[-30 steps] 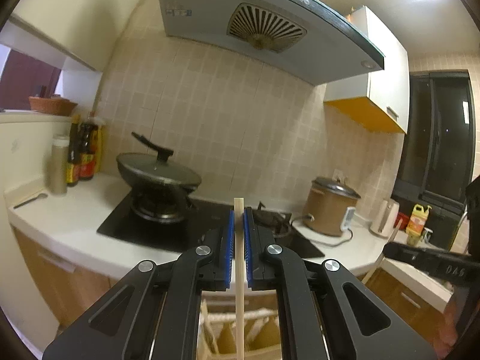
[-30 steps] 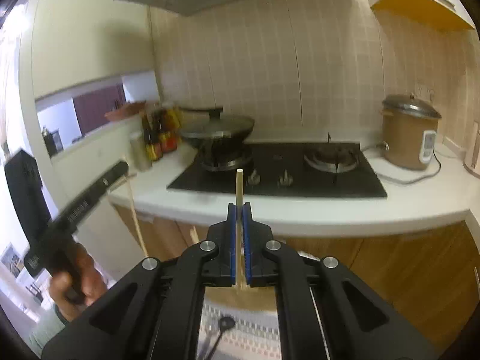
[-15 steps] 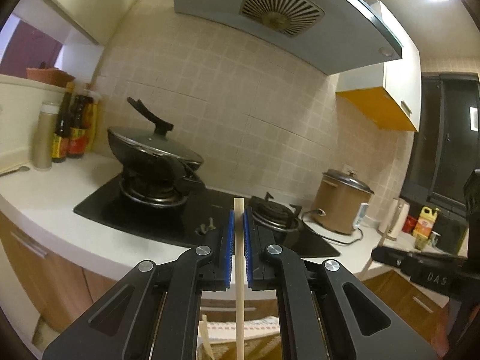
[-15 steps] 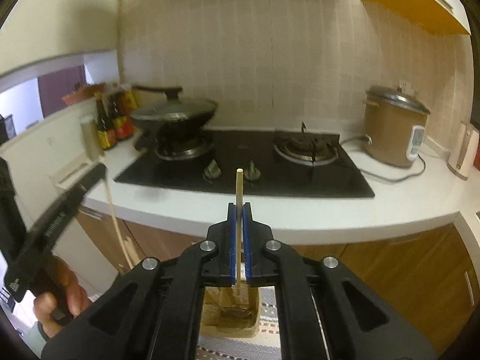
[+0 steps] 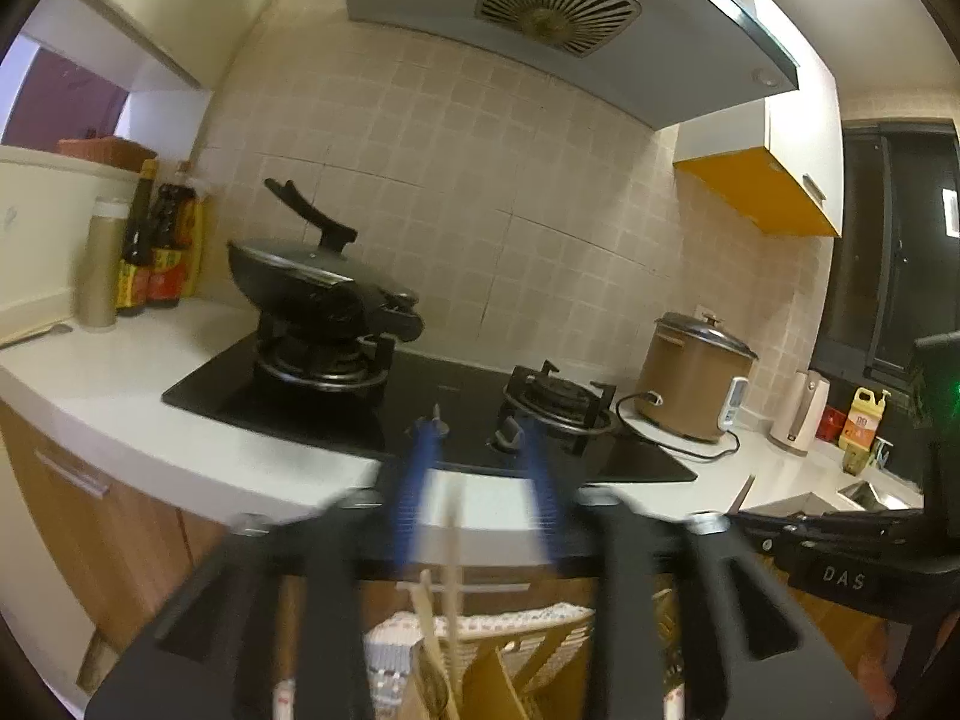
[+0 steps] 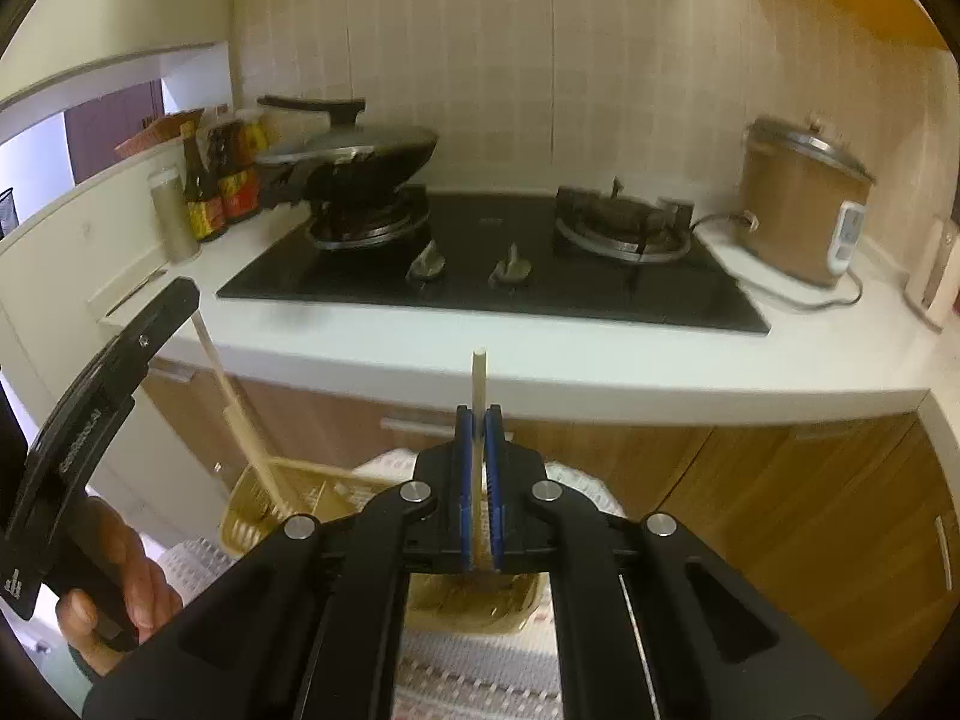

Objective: Organize utensils
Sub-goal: 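Open both grippers to drop the chopsticks into the basket, then move both grippers back down to the two spoons on the cloth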

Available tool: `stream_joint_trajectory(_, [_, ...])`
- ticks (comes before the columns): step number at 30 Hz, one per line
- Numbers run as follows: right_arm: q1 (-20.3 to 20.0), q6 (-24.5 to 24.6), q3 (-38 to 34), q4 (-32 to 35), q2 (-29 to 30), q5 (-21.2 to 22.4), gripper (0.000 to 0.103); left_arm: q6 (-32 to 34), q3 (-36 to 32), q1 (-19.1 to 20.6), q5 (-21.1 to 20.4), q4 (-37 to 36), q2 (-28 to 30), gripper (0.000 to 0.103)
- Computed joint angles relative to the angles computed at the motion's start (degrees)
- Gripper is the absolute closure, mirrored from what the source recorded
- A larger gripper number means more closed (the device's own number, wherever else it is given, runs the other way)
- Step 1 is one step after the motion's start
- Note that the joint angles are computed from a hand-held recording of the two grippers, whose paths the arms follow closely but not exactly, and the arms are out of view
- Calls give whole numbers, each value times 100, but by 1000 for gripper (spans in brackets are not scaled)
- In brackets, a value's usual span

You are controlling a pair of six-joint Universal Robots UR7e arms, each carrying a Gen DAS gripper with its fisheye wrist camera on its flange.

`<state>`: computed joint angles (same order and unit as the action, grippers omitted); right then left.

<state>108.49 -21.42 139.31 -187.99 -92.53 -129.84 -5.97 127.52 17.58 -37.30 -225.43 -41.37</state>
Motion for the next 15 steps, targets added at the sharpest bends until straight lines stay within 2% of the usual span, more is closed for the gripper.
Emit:
stream_joint_trajectory(3, [28, 452, -33, 672, -178, -158, 95, -382, 281, -83, -25, 536, -384, 62])
stream_joint_trajectory(7, [-32, 1073, 27, 1582, -679, 101, 84, -890, 707, -267, -37, 805, -854, 62])
stream_joint_trajectory(9, [34, 1220, 101, 1729, -822, 58, 74, -1263, 931, -352, -113, 1150, -1184, 62])
stream_joint_trajectory(10, [71, 1293, 150, 1805, -910, 41, 61, -1474, 1046, -406, -132, 1361, -1366, 62])
stream_joint_trajectory(11, [108, 1347, 172, 1896, -988, 46, 54, -1698, 1146, -474, -103, 1627, -1545, 61])
stream_joint_trajectory(15, [298, 1695, 294, 2279, -1330, -19, 53, -2297, 1427, -851, 181, 2653, -2082, 61])
